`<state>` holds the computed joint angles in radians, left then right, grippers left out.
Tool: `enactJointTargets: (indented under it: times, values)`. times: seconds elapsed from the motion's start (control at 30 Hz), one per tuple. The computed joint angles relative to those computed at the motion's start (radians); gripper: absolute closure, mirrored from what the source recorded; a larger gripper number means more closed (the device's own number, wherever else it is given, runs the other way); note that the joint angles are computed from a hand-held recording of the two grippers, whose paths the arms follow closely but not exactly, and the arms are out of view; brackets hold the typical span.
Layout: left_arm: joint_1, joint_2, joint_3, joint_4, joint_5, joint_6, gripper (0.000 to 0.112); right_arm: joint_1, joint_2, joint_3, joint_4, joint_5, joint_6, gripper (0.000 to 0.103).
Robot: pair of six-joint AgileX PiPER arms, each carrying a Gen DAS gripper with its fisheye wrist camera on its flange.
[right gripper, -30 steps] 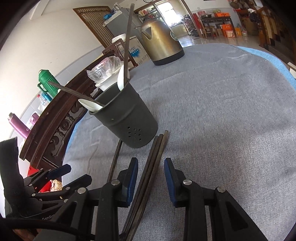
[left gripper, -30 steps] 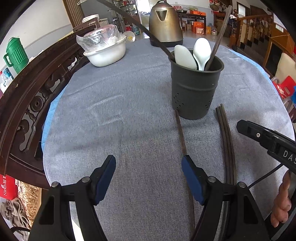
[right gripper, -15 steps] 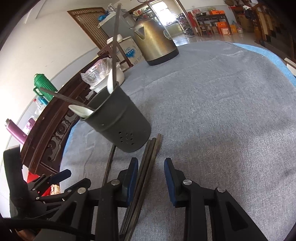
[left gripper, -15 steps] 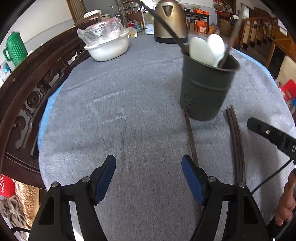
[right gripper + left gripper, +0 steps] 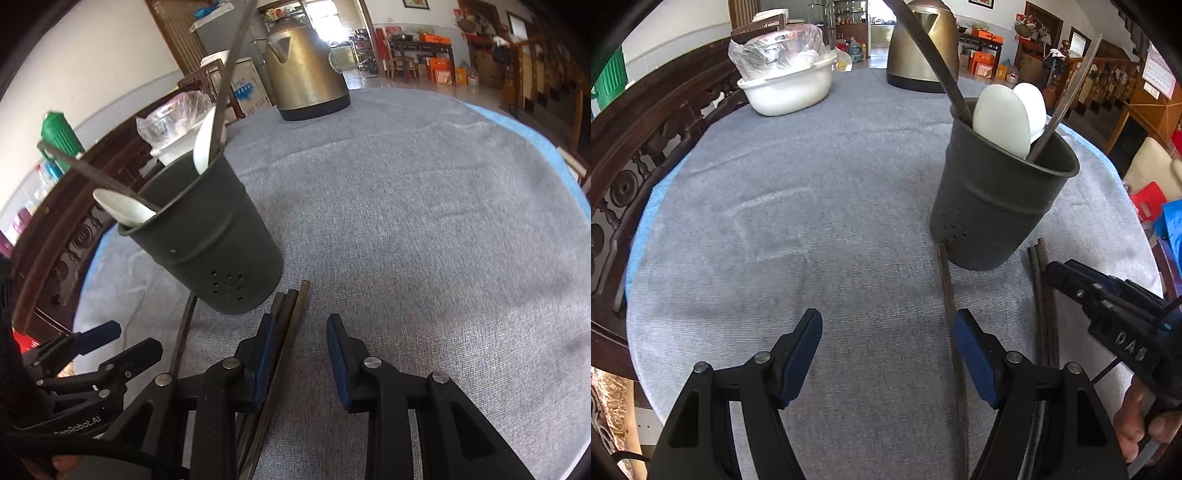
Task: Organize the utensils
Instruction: 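Close the right tool on a chopstick while the left tool closes on another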
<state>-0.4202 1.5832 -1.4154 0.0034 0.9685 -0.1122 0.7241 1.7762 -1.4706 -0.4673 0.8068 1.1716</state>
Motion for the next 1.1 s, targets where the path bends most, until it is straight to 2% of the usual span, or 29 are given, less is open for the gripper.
enactJointTargets:
  times: [0.2, 0.27, 0.33, 0.4, 0.53, 0.67, 0.83, 0.97, 1.1]
  values:
    - [-0.003, 0.019, 0.002, 0.017, -0.004, -0.011, 0.038, 0.029, 0.032, -0.055, -0.077, 0.148, -0.008, 0.076]
    - [0.007, 0.020, 0.000, 0.004, 0.000, -0.007, 0.038, 0.007, 0.009, -0.028, -0.053, 0.120, -0.015, 0.076]
    - [0.017, 0.027, -0.014, -0.011, 0.006, 0.003, 0.038, -0.030, -0.035, 0.025, 0.010, 0.025, -0.015, 0.076]
    - [0.034, 0.036, -0.029, -0.047, 0.006, 0.031, 0.038, -0.039, -0.039, 0.026, 0.026, 0.007, -0.014, 0.076]
    - [0.026, 0.064, -0.062, -0.060, 0.010, 0.045, 0.038, -0.022, 0.017, -0.042, 0.037, 0.038, -0.065, 0.076]
    - [0.022, 0.091, -0.070, -0.035, 0.009, 0.037, 0.038, 0.016, 0.042, -0.079, -0.037, 0.120, -0.058, 0.076]
    - [0.042, 0.101, -0.083, -0.050, 0.012, 0.037, 0.038, -0.041, 0.014, -0.048, 0.054, 0.070, -0.098, 0.076]
    - [0.050, 0.140, -0.129, -0.059, 0.031, 0.052, 0.038, -0.018, 0.076, -0.147, 0.043, 0.128, -0.153, 0.076]
    - [0.073, 0.154, -0.141, -0.069, 0.033, 0.069, 0.038, -0.031, 0.102, -0.176, 0.066, 0.187, -0.188, 0.086]
